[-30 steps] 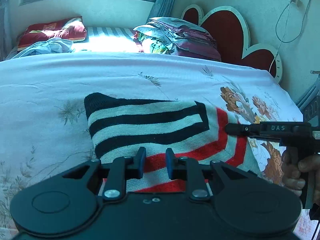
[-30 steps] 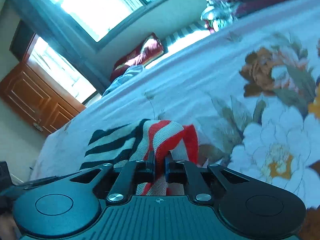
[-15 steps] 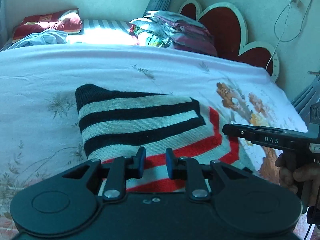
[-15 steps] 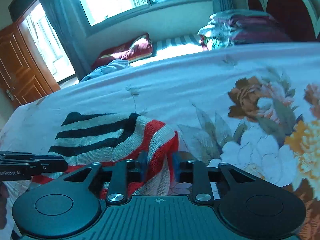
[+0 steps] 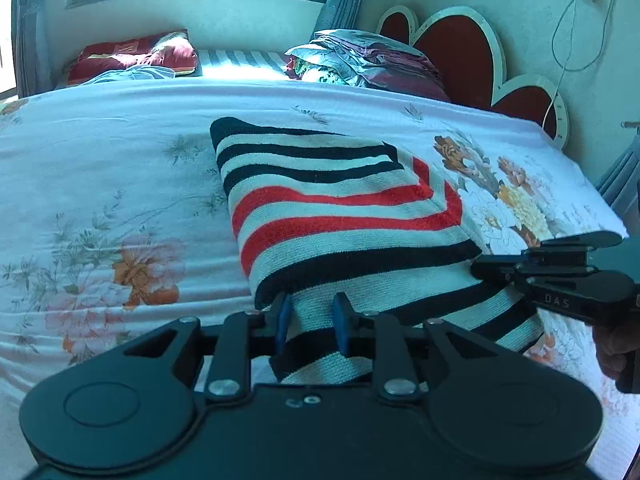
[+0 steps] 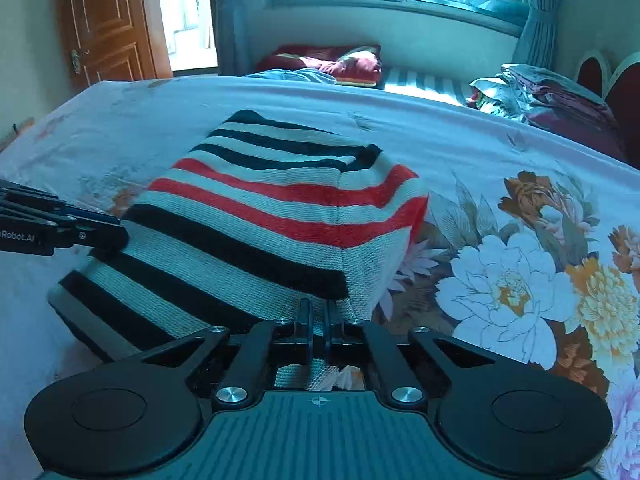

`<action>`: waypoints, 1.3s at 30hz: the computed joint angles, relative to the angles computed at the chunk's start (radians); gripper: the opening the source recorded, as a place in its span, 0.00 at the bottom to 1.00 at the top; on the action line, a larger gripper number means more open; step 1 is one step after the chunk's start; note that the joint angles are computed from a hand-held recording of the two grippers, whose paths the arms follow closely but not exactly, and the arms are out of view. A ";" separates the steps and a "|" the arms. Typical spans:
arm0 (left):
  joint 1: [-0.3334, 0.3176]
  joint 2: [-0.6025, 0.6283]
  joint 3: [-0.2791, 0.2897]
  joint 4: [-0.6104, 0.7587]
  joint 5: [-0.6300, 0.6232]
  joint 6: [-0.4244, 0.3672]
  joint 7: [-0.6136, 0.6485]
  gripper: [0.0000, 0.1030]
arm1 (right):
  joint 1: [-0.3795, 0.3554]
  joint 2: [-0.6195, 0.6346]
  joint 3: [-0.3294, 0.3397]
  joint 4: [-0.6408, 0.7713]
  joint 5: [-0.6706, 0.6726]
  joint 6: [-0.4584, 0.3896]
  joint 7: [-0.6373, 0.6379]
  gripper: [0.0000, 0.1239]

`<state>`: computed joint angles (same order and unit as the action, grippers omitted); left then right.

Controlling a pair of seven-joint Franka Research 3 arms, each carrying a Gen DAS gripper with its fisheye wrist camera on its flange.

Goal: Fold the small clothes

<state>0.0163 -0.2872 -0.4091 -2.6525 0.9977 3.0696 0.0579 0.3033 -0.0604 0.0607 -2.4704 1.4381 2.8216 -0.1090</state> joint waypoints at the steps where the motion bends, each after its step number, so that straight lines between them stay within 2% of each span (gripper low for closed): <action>1: -0.005 0.005 -0.008 0.007 0.002 -0.022 0.007 0.22 | 0.005 0.011 0.005 0.007 0.016 0.021 -0.012 0.00; 4: -0.019 0.000 -0.010 0.006 0.012 -0.046 -0.021 0.22 | 0.004 0.013 0.007 0.008 -0.014 0.025 0.023 0.00; 6: -0.069 -0.037 0.025 -0.018 -0.044 -0.056 0.006 0.20 | 0.004 -0.020 0.005 -0.010 -0.023 0.021 0.040 0.00; 7: -0.060 -0.078 0.014 -0.043 -0.032 -0.022 -0.020 0.19 | 0.005 -0.053 -0.001 -0.027 0.005 0.012 0.021 0.00; 8: -0.067 -0.104 0.015 -0.064 -0.048 -0.006 -0.017 0.20 | 0.003 -0.095 -0.012 -0.049 0.027 -0.016 0.001 0.00; 10: -0.132 -0.138 0.039 -0.100 -0.129 -0.030 0.044 0.19 | -0.006 -0.152 -0.030 -0.083 -0.044 -0.079 0.071 0.00; 12: -0.154 -0.149 0.036 -0.123 -0.184 -0.042 0.068 0.19 | -0.003 -0.189 -0.037 -0.113 -0.104 -0.109 0.115 0.00; 15: -0.121 -0.163 -0.009 -0.150 -0.228 -0.016 0.048 0.19 | 0.010 -0.202 -0.039 -0.149 -0.172 -0.113 0.146 0.00; 19: -0.118 -0.154 -0.039 -0.151 -0.277 -0.039 0.081 0.20 | 0.034 -0.181 -0.033 -0.187 -0.217 -0.030 0.151 0.00; 22: -0.090 -0.132 -0.069 -0.149 -0.287 -0.037 0.065 0.22 | 0.048 -0.167 -0.052 -0.194 -0.190 -0.021 0.117 0.00; 24: -0.053 -0.127 -0.111 -0.143 -0.266 -0.040 0.034 0.22 | 0.052 -0.157 -0.056 -0.192 -0.164 -0.017 0.089 0.00; 26: -0.048 -0.123 -0.124 -0.133 -0.249 -0.059 0.026 0.22 | 0.050 -0.144 -0.058 -0.183 -0.140 -0.021 0.072 0.00; 32: -0.123 -0.133 -0.068 -0.127 -0.261 -0.113 0.042 0.22 | 0.038 -0.187 -0.049 -0.201 -0.173 -0.030 0.108 0.00; 36: -0.159 -0.133 -0.054 -0.117 -0.265 -0.158 0.061 0.22 | 0.046 -0.241 -0.077 -0.216 -0.129 -0.058 0.070 0.00; 39: -0.169 -0.115 -0.049 -0.101 -0.252 -0.180 0.058 0.22 | 0.040 -0.197 -0.060 -0.199 -0.166 -0.033 0.095 0.00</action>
<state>-0.1528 -0.4017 -0.4579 -2.7533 0.7456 2.8892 0.1161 0.3431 -0.2576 0.0011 -2.6695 1.2725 2.7889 -0.0144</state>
